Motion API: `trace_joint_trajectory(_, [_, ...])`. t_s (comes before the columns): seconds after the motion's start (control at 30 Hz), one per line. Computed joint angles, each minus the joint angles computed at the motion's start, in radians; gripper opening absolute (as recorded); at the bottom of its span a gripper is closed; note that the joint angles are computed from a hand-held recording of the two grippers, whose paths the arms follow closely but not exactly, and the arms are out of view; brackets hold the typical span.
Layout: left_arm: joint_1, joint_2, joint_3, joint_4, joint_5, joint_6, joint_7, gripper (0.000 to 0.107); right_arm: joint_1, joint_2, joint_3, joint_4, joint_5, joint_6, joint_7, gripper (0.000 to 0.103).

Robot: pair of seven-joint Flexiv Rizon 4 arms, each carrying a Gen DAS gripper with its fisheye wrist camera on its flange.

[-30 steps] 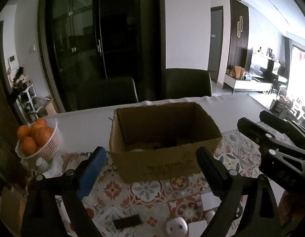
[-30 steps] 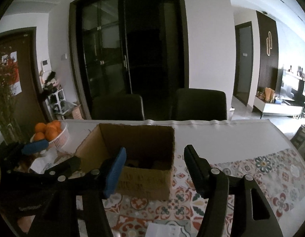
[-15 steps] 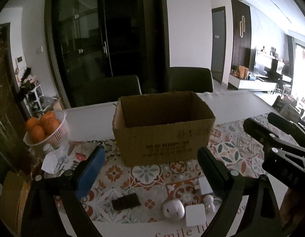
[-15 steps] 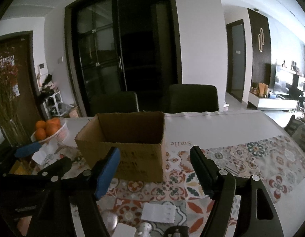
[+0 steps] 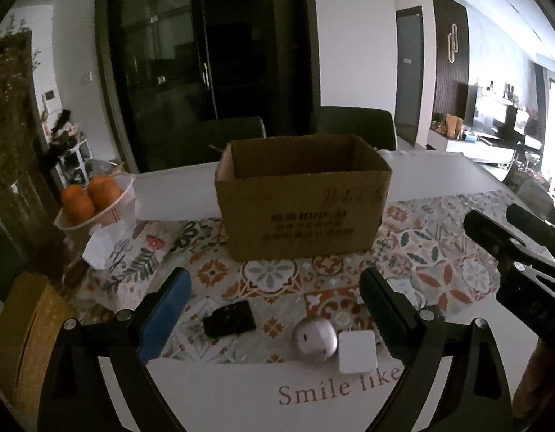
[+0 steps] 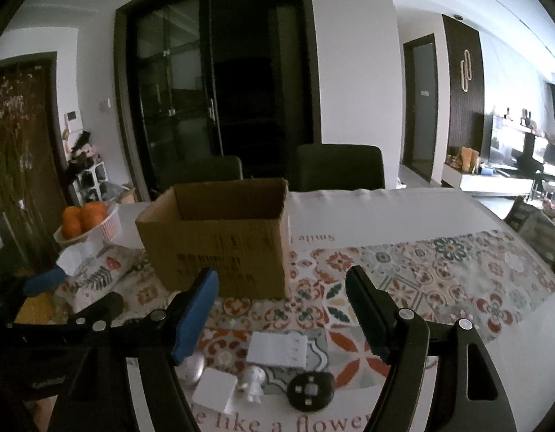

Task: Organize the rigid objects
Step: 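Withdraw the left gripper from the box back toward the table items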

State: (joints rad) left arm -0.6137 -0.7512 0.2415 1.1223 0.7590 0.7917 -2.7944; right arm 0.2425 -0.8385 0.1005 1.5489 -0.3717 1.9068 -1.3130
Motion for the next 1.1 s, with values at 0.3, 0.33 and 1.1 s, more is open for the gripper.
trace_joint_trajectory(0.3, [0.022, -0.010, -0.025, 0.062, -0.053, 0.073, -0.032, 0.095, 0.035, 0.016, -0.045, 0.085, 0.059, 0.039, -0.006, 0.077])
trace_joint_trajectory(0.33, [0.025, -0.016, -0.028, 0.066, -0.062, 0.083, -0.030, 0.095, 0.054, 0.015, -0.068, 0.093, 0.078, 0.048, -0.010, 0.077])
trace_joint_trajectory(1.1, [0.081, -0.128, -0.039, 0.048, -0.289, 0.142, 0.143, 0.094, 0.066, -0.043, -0.072, 0.053, 0.105, -0.141, 0.024, 0.078])
